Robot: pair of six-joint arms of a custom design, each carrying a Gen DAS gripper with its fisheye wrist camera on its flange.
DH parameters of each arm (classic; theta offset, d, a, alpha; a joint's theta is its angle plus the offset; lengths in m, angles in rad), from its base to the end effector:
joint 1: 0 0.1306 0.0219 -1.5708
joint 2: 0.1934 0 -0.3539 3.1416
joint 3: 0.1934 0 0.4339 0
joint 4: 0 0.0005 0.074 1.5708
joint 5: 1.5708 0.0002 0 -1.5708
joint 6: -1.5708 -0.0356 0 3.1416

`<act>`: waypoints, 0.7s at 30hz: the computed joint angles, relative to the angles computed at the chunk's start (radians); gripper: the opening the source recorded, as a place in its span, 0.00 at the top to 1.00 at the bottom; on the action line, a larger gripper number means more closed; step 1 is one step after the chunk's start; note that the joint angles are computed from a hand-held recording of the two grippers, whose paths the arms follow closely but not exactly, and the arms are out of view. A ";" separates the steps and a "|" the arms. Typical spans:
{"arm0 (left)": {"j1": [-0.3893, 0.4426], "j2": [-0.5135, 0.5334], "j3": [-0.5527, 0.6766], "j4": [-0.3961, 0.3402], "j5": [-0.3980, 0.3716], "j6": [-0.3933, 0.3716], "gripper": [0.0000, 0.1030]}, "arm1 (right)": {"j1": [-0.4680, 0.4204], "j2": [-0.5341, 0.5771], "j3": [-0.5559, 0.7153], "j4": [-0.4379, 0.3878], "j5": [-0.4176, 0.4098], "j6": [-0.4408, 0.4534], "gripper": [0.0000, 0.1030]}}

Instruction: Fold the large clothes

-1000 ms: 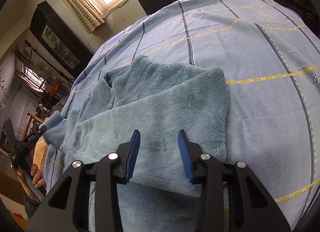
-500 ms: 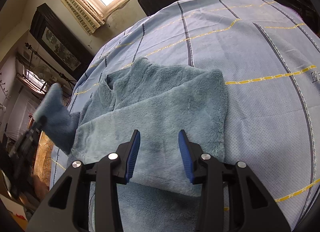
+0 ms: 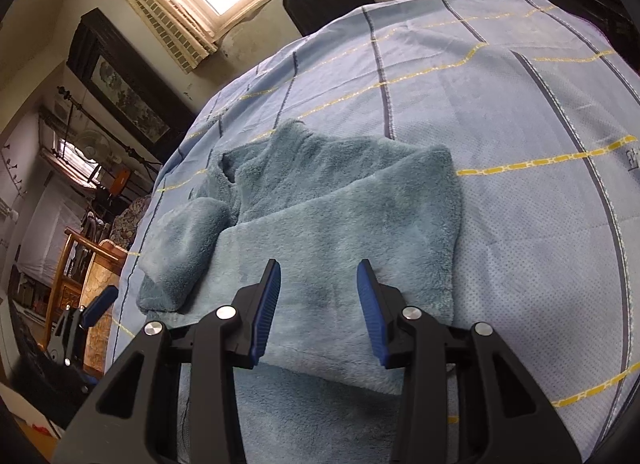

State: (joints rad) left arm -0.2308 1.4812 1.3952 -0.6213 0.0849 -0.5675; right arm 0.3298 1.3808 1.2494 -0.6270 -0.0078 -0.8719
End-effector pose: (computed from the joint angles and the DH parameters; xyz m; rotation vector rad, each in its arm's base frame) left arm 0.5579 -0.1347 0.3740 0.9255 2.0797 0.0804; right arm 0.5041 0.1723 0.3521 0.6413 2.3229 0.5937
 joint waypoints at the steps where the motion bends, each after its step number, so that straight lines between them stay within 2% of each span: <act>1: 0.013 -0.001 0.005 -0.001 -0.002 0.013 0.18 | 0.005 0.000 0.002 0.006 -0.001 0.012 0.61; 4: 0.056 0.065 0.085 -0.034 -0.015 0.102 0.18 | 0.026 0.002 0.010 0.034 -0.007 0.068 0.61; 6: 0.078 0.131 0.163 -0.085 -0.002 0.156 0.18 | 0.051 0.008 0.031 0.029 0.028 0.127 0.61; 9: 0.088 0.209 0.239 -0.139 -0.016 0.186 0.18 | 0.093 0.038 0.096 -0.012 0.070 0.194 0.61; 12: 0.100 0.286 0.319 -0.256 -0.033 0.192 0.18 | 0.134 0.108 0.212 -0.086 0.091 0.254 0.60; 15: 0.136 0.308 0.367 -0.325 0.054 0.246 0.18 | 0.172 0.204 0.354 -0.163 0.135 0.339 0.56; 18: 0.183 0.317 0.395 -0.364 0.140 0.305 0.18 | 0.205 0.337 0.541 -0.248 0.176 0.411 0.56; 21: 0.228 0.331 0.431 -0.383 0.172 0.368 0.18 | 0.220 0.459 0.706 -0.310 0.179 0.470 0.56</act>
